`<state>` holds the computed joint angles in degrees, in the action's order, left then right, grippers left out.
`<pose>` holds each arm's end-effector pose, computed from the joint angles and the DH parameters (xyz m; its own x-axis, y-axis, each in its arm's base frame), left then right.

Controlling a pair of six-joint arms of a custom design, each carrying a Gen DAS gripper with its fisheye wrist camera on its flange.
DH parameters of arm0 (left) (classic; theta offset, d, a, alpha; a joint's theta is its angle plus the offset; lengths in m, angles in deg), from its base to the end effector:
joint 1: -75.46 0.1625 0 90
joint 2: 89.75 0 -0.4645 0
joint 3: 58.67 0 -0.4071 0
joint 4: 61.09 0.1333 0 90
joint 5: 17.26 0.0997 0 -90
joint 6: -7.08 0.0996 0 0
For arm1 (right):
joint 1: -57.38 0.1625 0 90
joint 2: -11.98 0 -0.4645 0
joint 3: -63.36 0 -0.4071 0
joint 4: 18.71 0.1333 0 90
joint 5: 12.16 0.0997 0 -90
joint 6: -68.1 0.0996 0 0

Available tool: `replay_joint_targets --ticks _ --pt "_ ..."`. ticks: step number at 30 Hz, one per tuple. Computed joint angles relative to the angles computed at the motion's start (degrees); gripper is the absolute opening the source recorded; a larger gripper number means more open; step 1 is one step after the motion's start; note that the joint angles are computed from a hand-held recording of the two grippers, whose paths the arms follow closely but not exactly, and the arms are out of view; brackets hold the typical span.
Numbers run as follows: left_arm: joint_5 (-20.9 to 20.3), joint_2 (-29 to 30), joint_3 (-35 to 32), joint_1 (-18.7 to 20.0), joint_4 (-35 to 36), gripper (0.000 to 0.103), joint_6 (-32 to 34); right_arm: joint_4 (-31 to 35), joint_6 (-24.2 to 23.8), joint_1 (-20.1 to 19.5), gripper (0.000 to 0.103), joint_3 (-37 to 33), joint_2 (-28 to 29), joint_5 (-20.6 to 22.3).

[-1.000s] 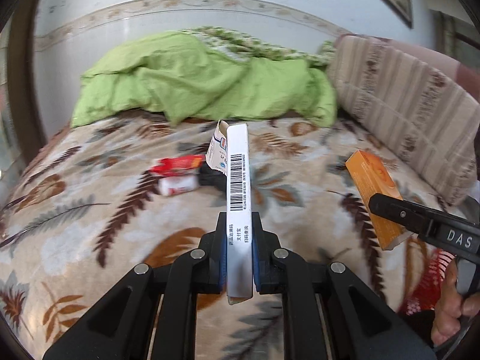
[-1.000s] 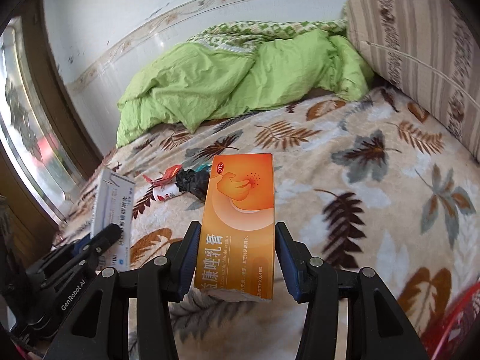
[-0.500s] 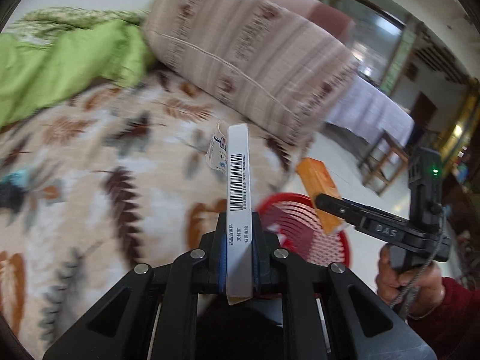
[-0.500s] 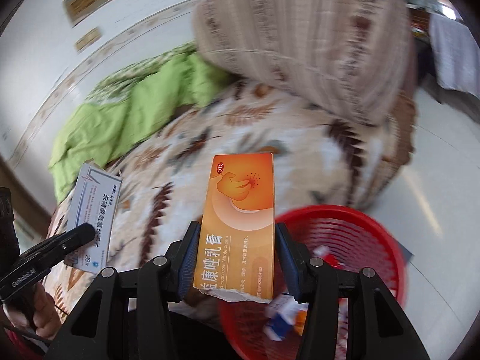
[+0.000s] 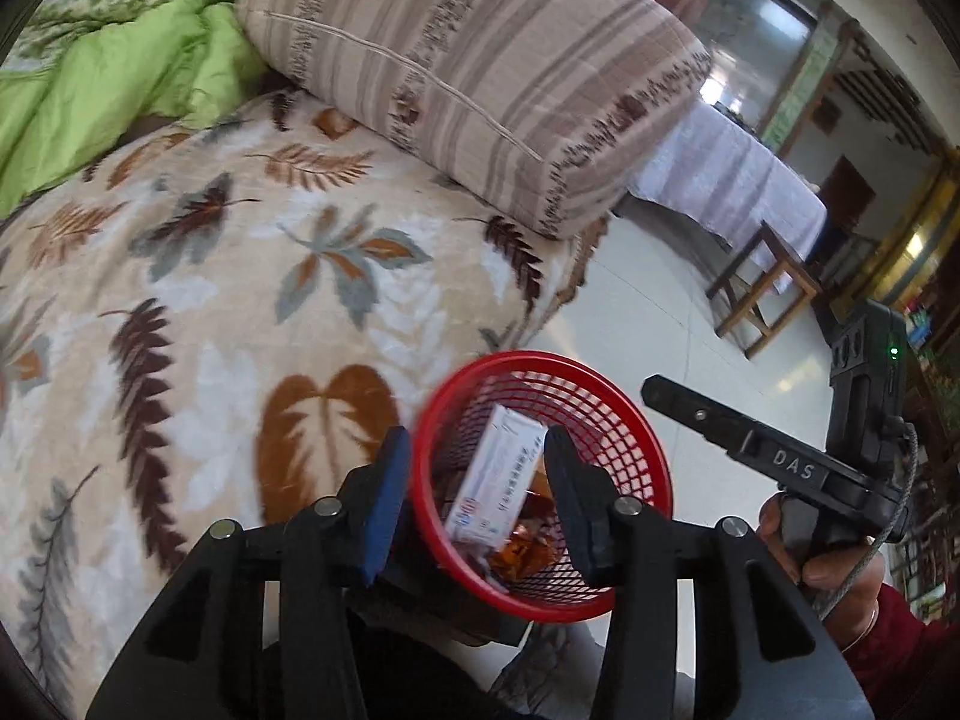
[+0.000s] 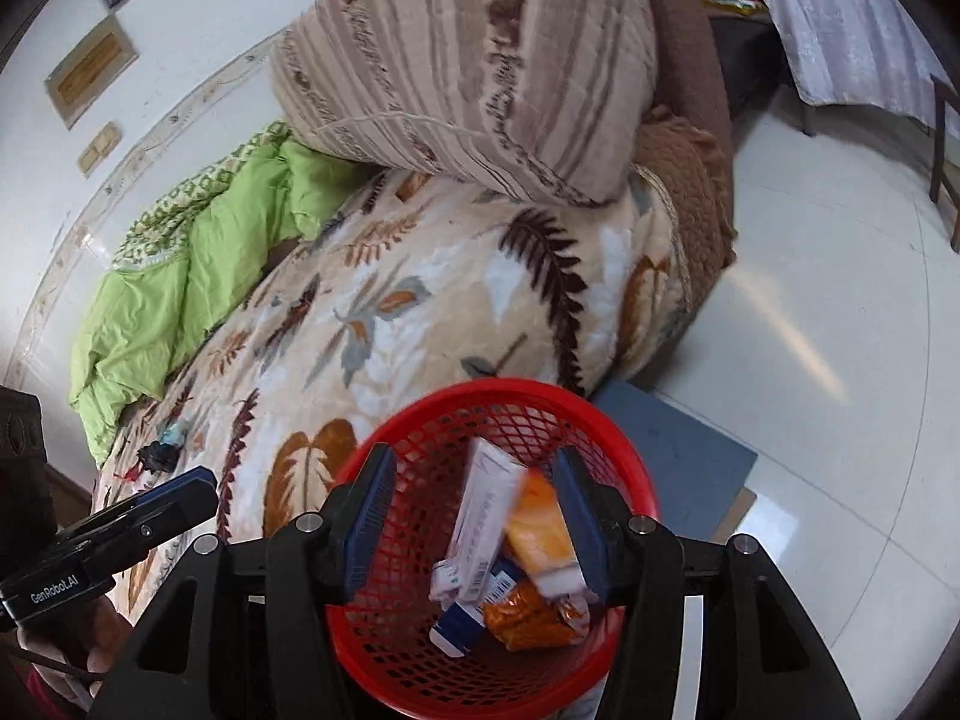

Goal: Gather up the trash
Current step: 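Carry both boxes over the red basket and open both tools, then move both empty tools back toward the black bag and red packet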

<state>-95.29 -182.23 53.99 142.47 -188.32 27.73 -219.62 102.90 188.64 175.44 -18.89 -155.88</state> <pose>-0.0480 -0.5074 0.4222 -0.7332 0.6155 -0.2889 0.6754 0.7086 -0.2044 0.4202 -0.3986 -0.0033 -0.9085 0.2988 0.2922 -0.0662 0.5875 -0.8065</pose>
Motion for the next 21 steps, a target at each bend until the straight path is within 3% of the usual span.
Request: replay_joint_targets --ticks 5,10,16,21 --pt "6.9 -4.0 -0.5 1.4 -2.7 0.049 -0.3 -3.7 -8.3 -0.3 0.058 -4.9 2.4 8.7" --pt "11.1 -6.4 -3.3 4.5 -4.7 0.055 0.9 1.6 -12.6 -0.3 0.058 -13.0 6.1 16.1" --pt "13.0 -5.0 -9.4 10.7 -8.8 0.055 1.8 13.8 -19.1 0.4 0.058 -27.9 12.7 21.8" --pt "12.9 -1.9 -16.1 16.4 -11.5 0.059 2.4 29.3 -26.1 0.6 0.059 -46.5 21.5 25.7"
